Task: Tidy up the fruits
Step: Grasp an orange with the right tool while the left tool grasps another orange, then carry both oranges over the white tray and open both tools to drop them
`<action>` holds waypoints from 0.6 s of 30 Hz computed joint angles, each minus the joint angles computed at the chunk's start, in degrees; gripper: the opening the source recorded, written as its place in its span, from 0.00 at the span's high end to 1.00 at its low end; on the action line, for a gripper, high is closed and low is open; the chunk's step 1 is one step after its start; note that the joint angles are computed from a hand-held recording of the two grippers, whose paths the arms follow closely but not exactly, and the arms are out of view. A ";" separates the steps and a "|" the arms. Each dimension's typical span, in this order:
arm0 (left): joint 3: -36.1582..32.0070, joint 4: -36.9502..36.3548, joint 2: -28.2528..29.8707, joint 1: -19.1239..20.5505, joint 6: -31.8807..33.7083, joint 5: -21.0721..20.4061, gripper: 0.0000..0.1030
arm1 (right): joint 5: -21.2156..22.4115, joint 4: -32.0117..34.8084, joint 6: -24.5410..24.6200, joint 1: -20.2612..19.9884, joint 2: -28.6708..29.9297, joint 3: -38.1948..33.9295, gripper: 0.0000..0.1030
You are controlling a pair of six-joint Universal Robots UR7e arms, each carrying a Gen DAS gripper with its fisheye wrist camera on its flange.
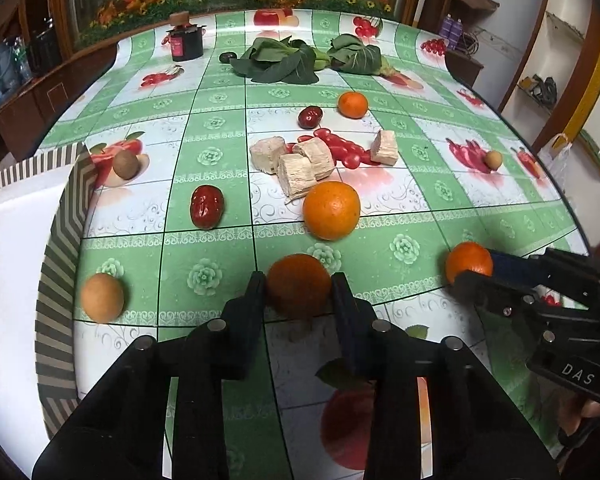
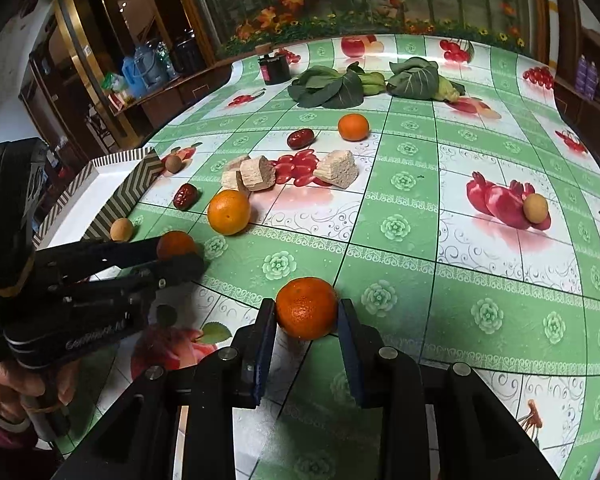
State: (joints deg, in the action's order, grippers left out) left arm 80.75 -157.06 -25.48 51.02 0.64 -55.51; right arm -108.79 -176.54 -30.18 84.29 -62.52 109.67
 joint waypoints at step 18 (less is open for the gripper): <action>7.92 -3.30 -9.07 -1.37 -1.89 6.17 0.70 | 5.60 4.18 -1.01 4.83 2.33 -2.84 0.71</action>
